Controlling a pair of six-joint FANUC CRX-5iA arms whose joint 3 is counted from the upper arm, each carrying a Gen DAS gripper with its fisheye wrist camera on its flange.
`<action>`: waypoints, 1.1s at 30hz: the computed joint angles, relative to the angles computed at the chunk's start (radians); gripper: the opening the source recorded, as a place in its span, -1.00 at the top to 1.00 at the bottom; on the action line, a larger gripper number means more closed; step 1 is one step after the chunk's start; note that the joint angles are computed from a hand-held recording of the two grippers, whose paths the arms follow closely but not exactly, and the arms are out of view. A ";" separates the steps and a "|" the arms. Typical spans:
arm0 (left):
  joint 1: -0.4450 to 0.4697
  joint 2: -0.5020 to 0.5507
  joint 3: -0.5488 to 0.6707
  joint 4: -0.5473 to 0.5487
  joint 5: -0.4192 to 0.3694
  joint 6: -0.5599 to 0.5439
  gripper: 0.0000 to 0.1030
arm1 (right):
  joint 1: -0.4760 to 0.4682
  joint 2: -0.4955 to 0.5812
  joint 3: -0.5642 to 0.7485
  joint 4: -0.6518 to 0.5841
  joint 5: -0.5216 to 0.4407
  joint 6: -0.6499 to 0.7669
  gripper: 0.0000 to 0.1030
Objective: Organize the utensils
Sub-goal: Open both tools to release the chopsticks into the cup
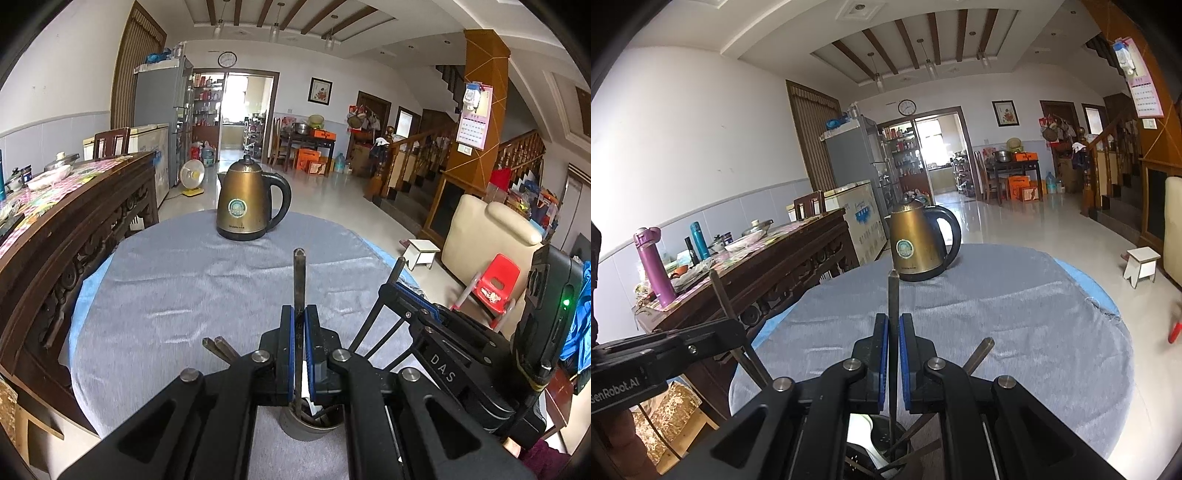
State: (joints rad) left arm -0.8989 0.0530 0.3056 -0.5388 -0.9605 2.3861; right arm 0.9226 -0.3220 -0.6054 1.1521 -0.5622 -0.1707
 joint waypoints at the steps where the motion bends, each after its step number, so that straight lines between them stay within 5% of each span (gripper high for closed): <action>1: 0.001 0.000 0.000 0.002 -0.001 0.000 0.90 | 0.001 0.000 0.000 -0.007 -0.001 0.003 0.86; 33: 0.043 0.015 -0.012 0.082 0.000 -0.039 0.90 | 0.023 0.002 0.017 -0.091 -0.014 0.055 0.85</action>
State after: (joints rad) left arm -0.8555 0.0682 0.2935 -0.4567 -0.9603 2.3473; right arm 0.9455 -0.3196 -0.5885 1.0615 -0.5766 -0.1155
